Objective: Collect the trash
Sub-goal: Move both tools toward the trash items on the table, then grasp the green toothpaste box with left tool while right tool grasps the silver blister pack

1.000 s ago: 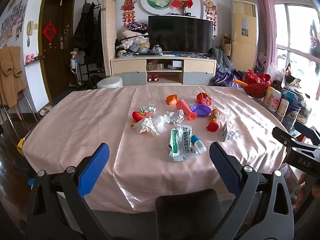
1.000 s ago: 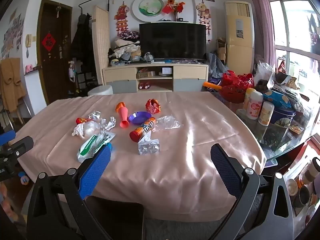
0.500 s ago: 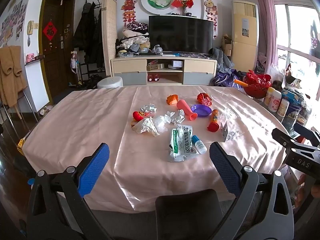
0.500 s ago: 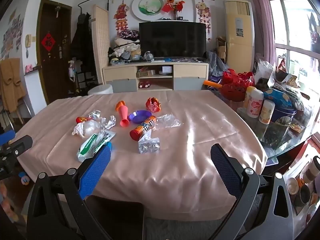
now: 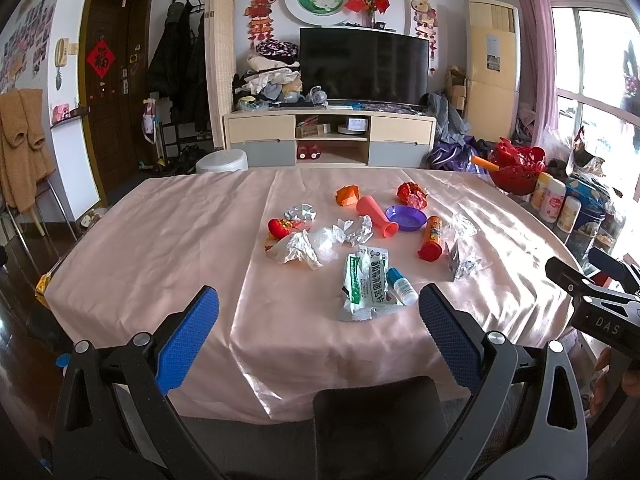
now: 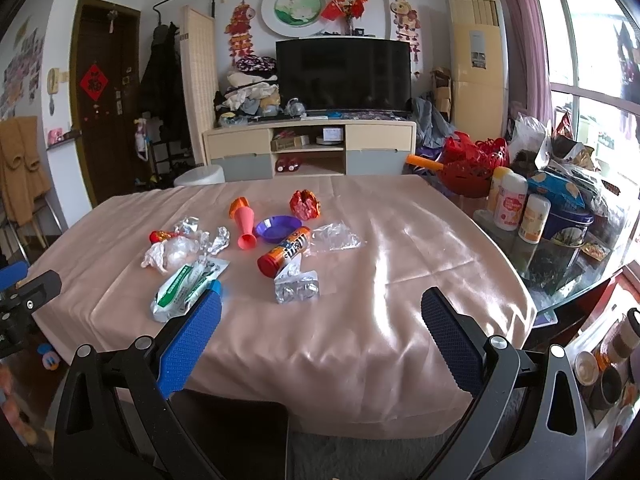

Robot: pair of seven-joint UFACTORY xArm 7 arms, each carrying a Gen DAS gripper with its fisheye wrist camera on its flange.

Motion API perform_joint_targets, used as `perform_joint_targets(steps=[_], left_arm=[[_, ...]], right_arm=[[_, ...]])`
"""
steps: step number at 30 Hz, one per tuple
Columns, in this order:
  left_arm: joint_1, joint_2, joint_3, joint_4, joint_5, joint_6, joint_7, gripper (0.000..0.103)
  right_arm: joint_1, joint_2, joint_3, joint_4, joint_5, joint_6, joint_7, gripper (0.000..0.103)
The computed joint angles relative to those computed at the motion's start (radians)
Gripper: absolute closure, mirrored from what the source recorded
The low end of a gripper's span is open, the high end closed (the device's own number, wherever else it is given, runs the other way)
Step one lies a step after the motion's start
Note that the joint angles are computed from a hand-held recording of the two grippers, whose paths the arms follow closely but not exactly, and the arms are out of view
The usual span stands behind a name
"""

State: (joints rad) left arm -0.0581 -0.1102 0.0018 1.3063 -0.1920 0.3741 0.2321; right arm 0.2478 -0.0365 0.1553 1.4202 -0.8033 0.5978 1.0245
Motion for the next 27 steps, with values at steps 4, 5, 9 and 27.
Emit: perform_joint_targets(steps=[4, 5, 9, 27], left_arm=[[0.003, 0.01, 0.0, 0.01, 0.005, 0.019, -0.001, 0.008], [0.004, 0.011, -0.001, 0.01, 0.009, 0.024, -0.003, 0.008], [0.007, 0.025, -0.004, 0.025, 0.025, 0.054, -0.002, 0.008], [0.021, 0.22, -0.027, 0.278, 0.059, 0.29, -0.015, 0.008]], right_arm=[[0.003, 0.004, 0.001, 0.005, 0.011, 0.009, -0.01, 0.003], [0.004, 0.007, 0.001, 0.008, 0.018, 0.011, -0.016, 0.003], [0.007, 0.017, -0.006, 0.015, 0.065, 0.004, -0.044, 0.003], [0.025, 0.194, -0.072, 0.202, 0.332, 0.069, -0.236, 0.003]])
